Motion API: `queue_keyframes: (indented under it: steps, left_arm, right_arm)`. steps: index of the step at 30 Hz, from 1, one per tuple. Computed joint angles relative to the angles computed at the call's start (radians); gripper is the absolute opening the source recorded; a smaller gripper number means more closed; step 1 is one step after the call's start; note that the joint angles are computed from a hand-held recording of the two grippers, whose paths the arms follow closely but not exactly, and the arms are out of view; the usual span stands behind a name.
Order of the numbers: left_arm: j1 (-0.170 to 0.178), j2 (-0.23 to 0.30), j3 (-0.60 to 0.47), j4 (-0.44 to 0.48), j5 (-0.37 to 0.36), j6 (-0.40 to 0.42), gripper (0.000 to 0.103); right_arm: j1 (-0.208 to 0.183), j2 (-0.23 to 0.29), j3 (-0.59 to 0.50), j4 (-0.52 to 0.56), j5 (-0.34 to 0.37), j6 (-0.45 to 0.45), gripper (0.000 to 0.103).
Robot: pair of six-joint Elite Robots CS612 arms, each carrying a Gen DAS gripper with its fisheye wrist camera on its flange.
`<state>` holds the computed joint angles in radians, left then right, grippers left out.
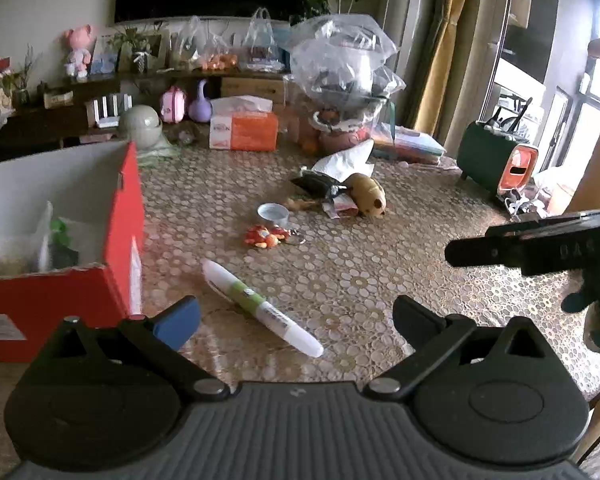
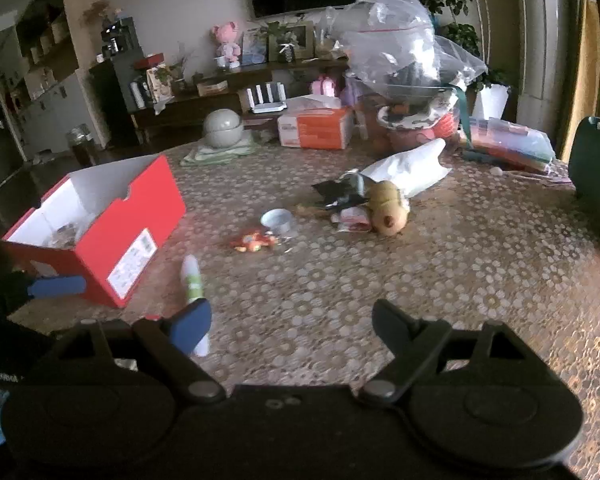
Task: Organize objects
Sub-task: 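Withdraw both tools from the box toward the white-and-green tube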
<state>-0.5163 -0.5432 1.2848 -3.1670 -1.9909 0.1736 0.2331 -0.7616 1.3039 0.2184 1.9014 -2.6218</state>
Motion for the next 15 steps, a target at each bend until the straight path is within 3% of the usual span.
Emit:
queue_keyframes:
  steps: [4, 9, 15]
  left_arm:
    - [-0.018, 0.014, -0.023, 0.039, 0.058, 0.006, 0.103]
    - [-0.031, 0.042, -0.066, 0.08, 0.076, -0.023, 0.103]
    - [-0.055, 0.08, -0.129, 0.139, 0.184, -0.069, 0.103]
  right_arm:
    - [-0.024, 0.008, -0.006, 0.007, 0.001, -0.001, 0.087]
    - [-0.054, 0.03, -0.035, 0.028, 0.013, -0.014, 0.087]
    - [-0.098, 0.056, -0.072, 0.046, -0.006, 0.001, 0.087]
